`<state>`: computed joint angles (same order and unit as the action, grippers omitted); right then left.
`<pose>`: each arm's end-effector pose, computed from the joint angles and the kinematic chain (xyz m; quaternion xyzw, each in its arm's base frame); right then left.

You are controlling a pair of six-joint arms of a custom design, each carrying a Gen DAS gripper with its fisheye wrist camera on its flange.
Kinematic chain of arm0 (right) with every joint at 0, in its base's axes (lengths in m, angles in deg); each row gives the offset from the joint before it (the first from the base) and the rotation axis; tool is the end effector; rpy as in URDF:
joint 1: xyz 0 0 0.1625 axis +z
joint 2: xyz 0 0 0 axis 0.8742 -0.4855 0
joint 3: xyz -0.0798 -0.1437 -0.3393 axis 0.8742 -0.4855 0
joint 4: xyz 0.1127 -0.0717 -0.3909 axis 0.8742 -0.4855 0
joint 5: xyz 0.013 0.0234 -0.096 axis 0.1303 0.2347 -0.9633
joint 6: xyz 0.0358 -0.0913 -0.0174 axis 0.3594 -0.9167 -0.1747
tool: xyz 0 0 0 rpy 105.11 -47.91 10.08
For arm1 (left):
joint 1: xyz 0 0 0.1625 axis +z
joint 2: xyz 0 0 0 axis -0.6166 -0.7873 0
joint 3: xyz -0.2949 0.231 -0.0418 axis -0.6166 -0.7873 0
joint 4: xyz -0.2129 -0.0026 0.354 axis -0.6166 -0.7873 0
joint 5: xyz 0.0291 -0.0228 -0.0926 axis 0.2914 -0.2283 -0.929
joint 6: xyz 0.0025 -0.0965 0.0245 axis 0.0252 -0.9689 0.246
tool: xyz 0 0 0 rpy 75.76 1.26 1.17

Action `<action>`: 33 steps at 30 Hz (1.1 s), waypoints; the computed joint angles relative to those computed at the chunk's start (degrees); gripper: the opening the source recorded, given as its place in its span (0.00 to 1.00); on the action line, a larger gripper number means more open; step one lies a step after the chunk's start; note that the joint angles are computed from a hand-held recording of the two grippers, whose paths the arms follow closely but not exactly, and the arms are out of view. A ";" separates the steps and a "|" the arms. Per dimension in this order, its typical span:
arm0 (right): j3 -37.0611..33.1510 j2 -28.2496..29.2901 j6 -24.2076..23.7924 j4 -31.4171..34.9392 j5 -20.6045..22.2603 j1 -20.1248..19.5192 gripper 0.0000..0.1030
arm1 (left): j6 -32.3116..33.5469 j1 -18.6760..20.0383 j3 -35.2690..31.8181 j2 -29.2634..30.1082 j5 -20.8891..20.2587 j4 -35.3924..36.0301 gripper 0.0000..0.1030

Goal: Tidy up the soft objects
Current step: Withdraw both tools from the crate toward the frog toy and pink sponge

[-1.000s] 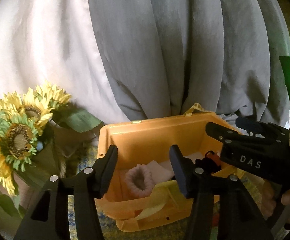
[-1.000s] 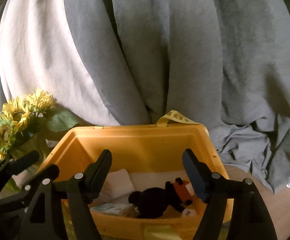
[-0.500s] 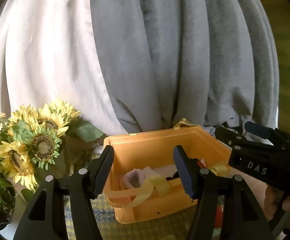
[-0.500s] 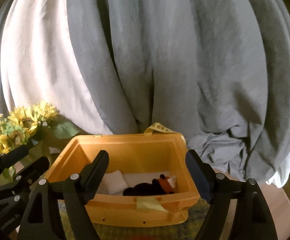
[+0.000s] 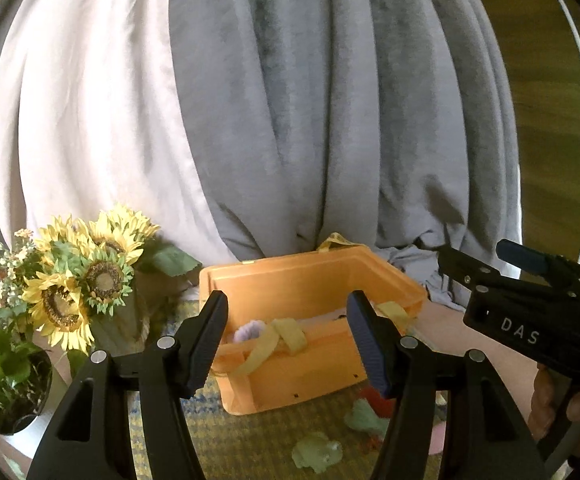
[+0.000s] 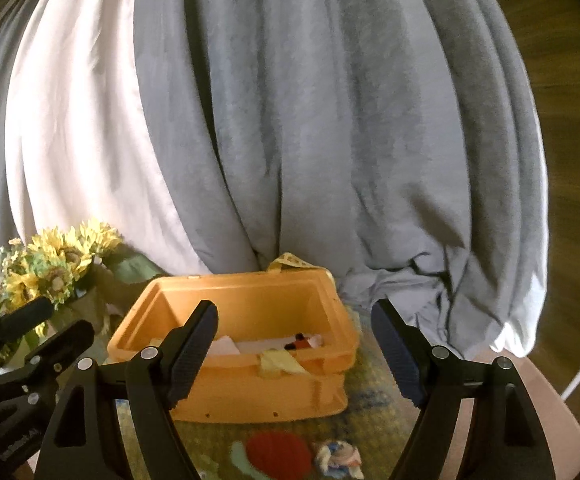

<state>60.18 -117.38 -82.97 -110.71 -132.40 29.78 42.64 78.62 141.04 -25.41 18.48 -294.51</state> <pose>0.1391 -0.6913 0.3015 0.3319 -0.7886 0.4725 0.2115 -0.3694 -0.6120 0.0593 0.1766 0.7384 -0.5491 0.3495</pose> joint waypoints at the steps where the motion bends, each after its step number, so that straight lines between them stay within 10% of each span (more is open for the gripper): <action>1: 0.85 -0.66 0.11 -0.29 -0.21 -0.13 0.77 | -0.46 -0.26 0.76 -0.27 0.00 0.25 0.59; 33: 12.51 -5.71 1.21 -0.89 -8.89 -3.85 0.77 | -26.02 0.44 15.98 -5.92 -1.72 21.59 0.59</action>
